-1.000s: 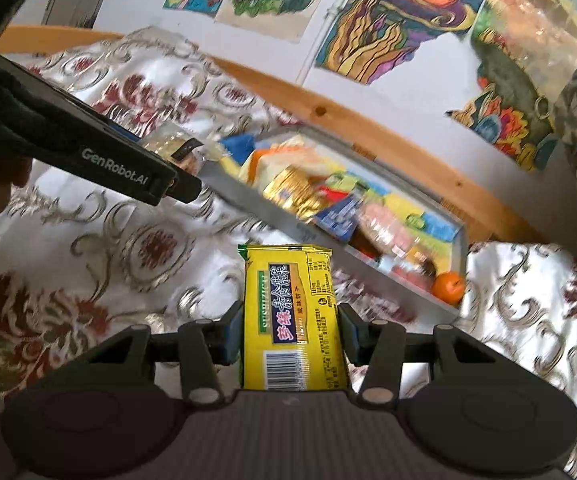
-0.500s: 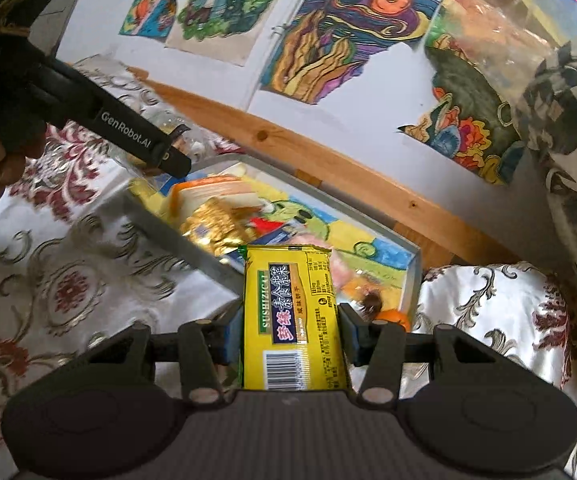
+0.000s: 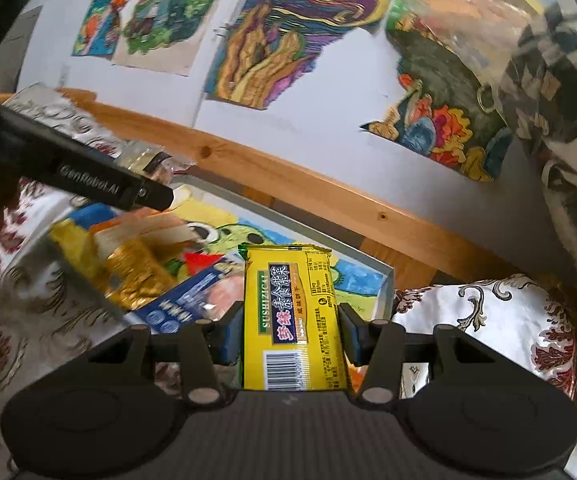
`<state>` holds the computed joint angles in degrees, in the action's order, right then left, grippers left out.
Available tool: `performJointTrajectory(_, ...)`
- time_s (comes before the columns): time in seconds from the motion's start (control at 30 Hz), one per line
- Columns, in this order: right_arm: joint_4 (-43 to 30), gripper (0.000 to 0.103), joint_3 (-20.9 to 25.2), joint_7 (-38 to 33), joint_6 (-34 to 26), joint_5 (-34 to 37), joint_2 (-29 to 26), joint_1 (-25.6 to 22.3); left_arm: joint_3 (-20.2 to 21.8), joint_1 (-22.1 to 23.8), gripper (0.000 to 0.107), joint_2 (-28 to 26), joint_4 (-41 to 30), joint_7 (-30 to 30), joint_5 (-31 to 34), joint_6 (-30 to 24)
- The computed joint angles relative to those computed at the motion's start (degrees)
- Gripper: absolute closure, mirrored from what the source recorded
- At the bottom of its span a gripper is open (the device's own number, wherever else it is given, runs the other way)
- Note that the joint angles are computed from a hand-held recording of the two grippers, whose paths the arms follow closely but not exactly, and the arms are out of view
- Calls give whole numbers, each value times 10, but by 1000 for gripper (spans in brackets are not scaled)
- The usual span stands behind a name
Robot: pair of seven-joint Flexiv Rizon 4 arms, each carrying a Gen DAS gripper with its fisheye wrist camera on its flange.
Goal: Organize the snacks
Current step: 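Carry the bread with left tool while right tool carries the biscuit pack to the tray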
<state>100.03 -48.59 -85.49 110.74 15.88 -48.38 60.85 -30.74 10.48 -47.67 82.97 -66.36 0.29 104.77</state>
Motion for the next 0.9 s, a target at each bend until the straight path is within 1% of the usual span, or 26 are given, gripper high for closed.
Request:
performJointTrajectory(0.2,-42,50,12,31,-29,-19,-10,-37,-4,-15,56,-24,-41,22,-5,-21)
performJointTrajectory(0.37,-65,50,21,73,-44,-43,-17,-62,-1,-28,56,-37,-63,35,-30,-37)
performJointTrajectory(0.6,-82,50,24,127,-46,-59,-40,-75,10,-41,56,-47,-71,49,-50,-45)
performJointTrajectory(0.77,-90,50,27,147,-49,-69,-44,-82,13,-43,56,-51,-69,56,-59,-47)
performJointTrajectory(0.9,-92,50,40,156,-51,-82,-40,-93,15,-46,56,-53,-71,61,-65,-51)
